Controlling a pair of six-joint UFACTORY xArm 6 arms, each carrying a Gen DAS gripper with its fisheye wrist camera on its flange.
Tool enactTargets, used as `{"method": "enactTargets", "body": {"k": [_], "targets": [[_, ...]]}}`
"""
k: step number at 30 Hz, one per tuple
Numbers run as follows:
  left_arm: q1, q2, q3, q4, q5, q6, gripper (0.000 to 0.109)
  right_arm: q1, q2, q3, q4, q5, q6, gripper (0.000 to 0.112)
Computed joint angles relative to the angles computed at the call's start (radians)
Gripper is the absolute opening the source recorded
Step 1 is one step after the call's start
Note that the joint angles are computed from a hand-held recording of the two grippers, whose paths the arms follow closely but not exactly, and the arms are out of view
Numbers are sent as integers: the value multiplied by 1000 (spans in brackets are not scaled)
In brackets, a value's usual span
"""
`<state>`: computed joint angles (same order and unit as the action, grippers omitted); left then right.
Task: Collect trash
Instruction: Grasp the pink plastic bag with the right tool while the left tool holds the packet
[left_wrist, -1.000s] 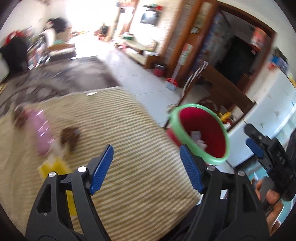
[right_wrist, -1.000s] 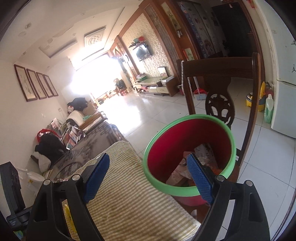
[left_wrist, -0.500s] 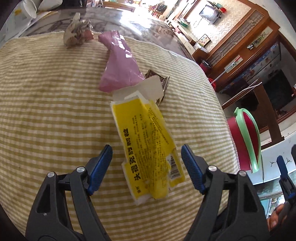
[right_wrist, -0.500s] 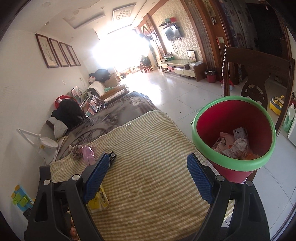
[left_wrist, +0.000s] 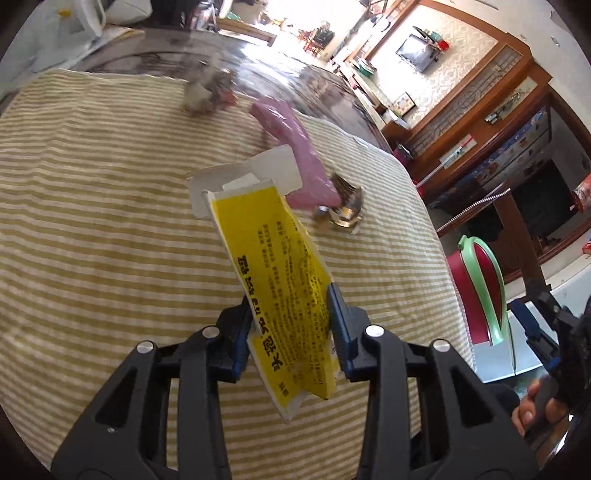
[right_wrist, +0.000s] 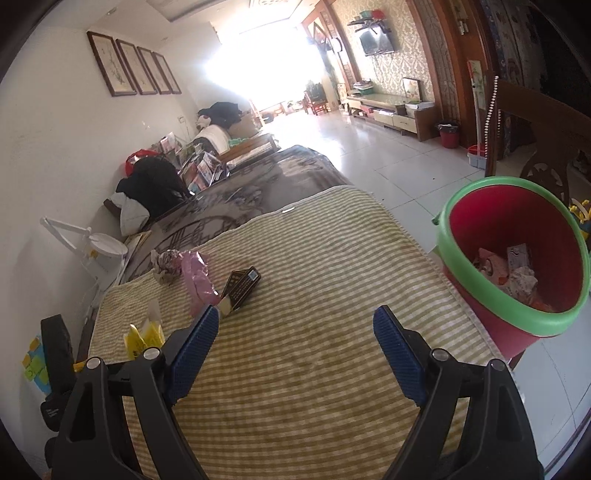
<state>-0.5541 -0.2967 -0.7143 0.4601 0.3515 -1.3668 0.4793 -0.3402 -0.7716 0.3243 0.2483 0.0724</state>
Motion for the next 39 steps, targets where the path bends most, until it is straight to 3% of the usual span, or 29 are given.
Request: {"method": "enactTargets", "body": {"k": [4,11,30,34,36,39], "targets": [[-7,-69,30,77,85,-60,36,54,137,-134,51,47,-59,83],[-5,-123,41,204,170,-114,36,139,368,-379,-147,96,-13,83],[70,-191,135,199,66,-115,36,224,717,-746,-497,199,139,83],[82,-180,144,174,45,-103,36,232,829,-905,-439,317,93,83],[87,-181,151,168,39,-101,36,232,865,-952,-422,347,81,80],[89,-182,157,165,37,-106,36,236,906,-1010,-432,390,70,52]]}}
